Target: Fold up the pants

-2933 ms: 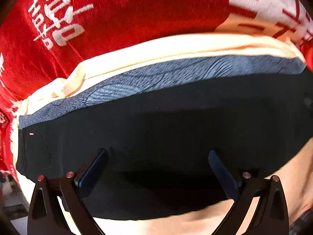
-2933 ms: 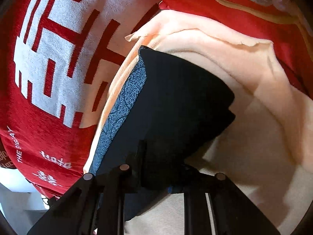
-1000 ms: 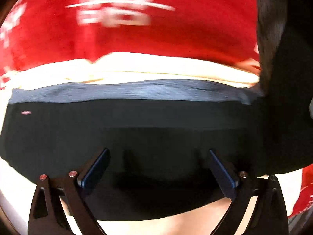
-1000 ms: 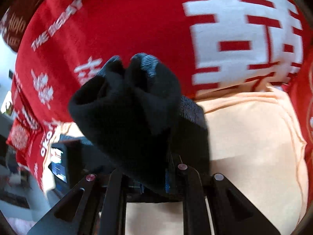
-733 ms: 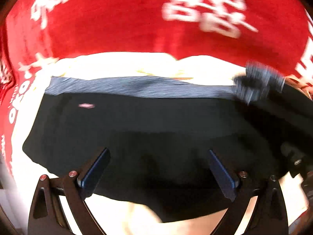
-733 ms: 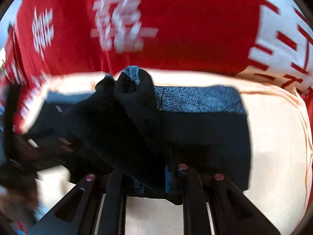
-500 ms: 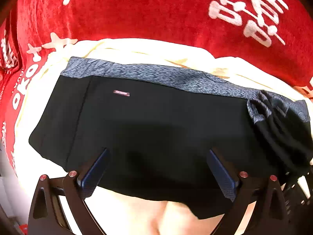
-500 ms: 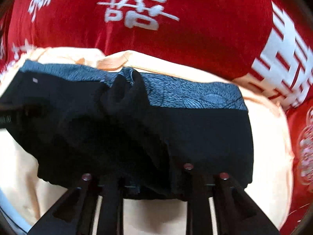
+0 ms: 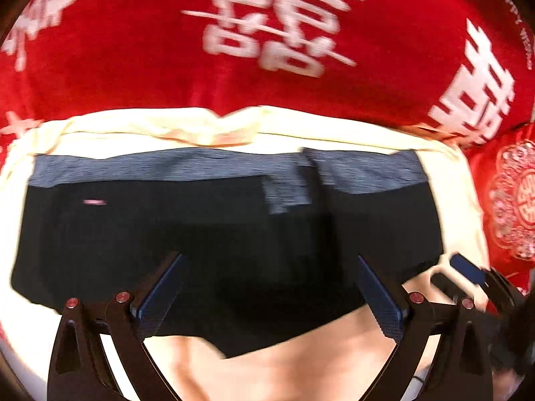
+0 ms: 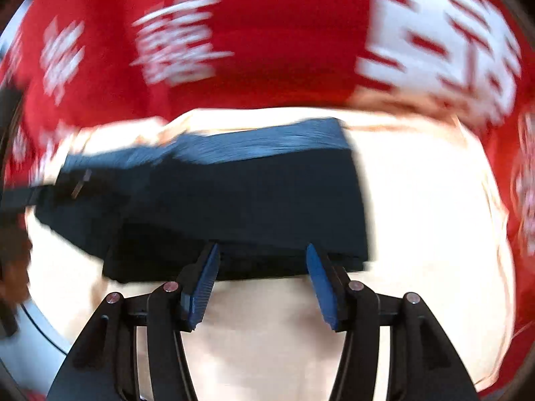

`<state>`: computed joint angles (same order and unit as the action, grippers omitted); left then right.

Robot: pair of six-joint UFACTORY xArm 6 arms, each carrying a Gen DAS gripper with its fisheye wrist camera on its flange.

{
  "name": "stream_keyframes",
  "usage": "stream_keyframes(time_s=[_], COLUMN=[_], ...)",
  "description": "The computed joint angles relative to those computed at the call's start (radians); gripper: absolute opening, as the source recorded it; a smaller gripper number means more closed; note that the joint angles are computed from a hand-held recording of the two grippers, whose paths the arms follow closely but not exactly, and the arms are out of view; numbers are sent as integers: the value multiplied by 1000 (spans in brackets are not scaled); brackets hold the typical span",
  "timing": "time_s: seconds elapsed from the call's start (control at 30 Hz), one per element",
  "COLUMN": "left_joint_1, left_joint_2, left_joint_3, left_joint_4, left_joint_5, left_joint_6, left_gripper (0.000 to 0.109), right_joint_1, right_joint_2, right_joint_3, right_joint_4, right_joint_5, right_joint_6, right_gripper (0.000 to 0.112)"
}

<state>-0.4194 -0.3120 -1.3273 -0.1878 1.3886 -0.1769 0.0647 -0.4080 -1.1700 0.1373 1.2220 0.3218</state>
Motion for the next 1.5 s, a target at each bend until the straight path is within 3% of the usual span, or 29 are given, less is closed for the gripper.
stream_keyframes(time_s=[0.1, 0.23, 0.37, 0.5, 0.53, 0.67, 0.77, 0.9, 0.97, 1.13, 1.3, 1.5], left_joint_1=[-57, -76, -78, -69, -60, -79, -91, -110, -95, -12, 55, 127], left_joint_2=[73, 147, 172, 184, 181, 151, 110, 27, 7, -52, -28, -79], left_joint_3=[-71, -56, -50, -36, -34, -39, 15, 115, 111, 124, 119, 180], left_joint_4=[-26, -67, -86, -126, -156, -110, -95, -60, -44, -2, 92, 102], left_joint_5=[10, -30, -10, 5, 8, 22, 18, -45, -35, -44, 7, 11], left_joint_6=[-48, -52, -56, -54, -40, 16, 28, -4, -57, -79, -94, -76], left_gripper=[100, 98, 83, 53, 38, 35, 36, 36, 57, 86, 86, 86], right_joint_1=[-194, -347, -389, -385, -377, -356, -286, -245, -200, 29, 291, 411], right_joint_2=[1, 32, 109, 133, 127, 76, 40, 7, -14, -20, 80, 92], right_joint_3=[54, 117, 126, 120, 107, 106, 140, 166, 127, 6, -61, -18], right_joint_4=[208, 447, 637, 639, 622, 605, 482, 431, 311, 46, -96, -233], right_joint_5=[2, 16, 66, 88, 98, 125, 90, 35, 45, 35, -64, -145], right_joint_6=[-62, -150, -261, -259, -269, -253, -219, -110, -74, -143, -256, -263], right_gripper=[58, 58, 57, 44, 39, 35, 36, 48, 48, 48, 48, 48])
